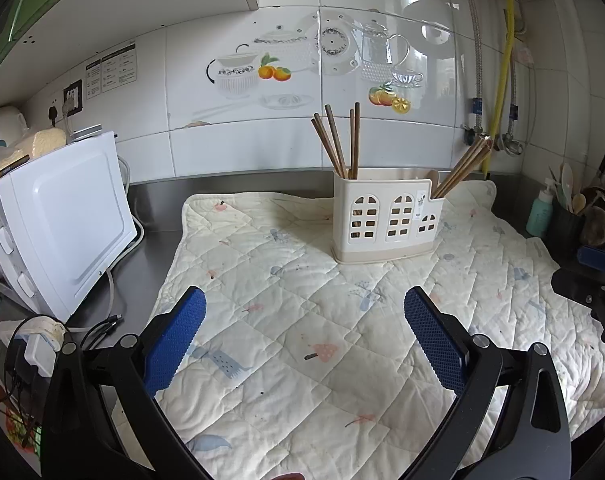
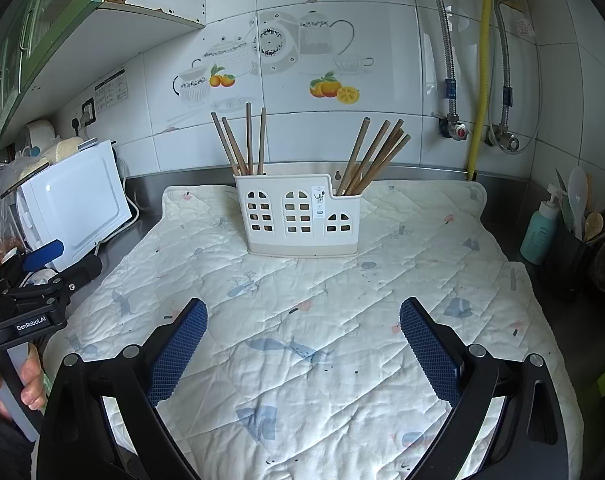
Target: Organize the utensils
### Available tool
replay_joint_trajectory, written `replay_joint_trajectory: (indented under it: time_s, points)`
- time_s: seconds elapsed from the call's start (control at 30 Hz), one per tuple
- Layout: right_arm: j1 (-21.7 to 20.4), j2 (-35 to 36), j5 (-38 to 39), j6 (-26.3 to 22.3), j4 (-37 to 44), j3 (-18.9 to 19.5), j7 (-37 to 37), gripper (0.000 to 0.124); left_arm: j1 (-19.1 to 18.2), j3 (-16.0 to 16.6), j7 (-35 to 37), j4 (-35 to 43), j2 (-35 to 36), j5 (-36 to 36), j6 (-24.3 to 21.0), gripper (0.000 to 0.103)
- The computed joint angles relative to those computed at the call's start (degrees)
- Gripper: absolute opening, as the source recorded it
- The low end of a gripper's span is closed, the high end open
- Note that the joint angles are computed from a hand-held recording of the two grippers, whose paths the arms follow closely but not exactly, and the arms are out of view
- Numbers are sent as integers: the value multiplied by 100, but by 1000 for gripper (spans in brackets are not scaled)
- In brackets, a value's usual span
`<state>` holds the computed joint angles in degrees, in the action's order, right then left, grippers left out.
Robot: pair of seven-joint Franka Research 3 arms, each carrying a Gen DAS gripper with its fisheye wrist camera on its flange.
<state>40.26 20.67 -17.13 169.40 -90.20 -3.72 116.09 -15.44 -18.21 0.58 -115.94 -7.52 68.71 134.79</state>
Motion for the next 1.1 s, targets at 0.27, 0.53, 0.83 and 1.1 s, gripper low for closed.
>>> replay_joint_trajectory:
  time_s: [0.27, 0.53, 0.83, 1.1]
  points:
    - [-15, -13, 58, 34, -36, 21, -68, 94, -6, -4, -37, -10, 1, -15, -33, 98]
    - [-8, -28, 69, 20, -56, 18, -75, 94, -8, -6, -47, -39, -21, -48, -45, 98]
    - [-10, -16, 65, -8, -44, 20, -51, 94, 4, 0, -44, -63, -30, -80, -15, 98]
    - [-26, 12, 77, -41, -20, 24, -82, 94, 6, 0, -18, -70, -23, -99, 51, 98]
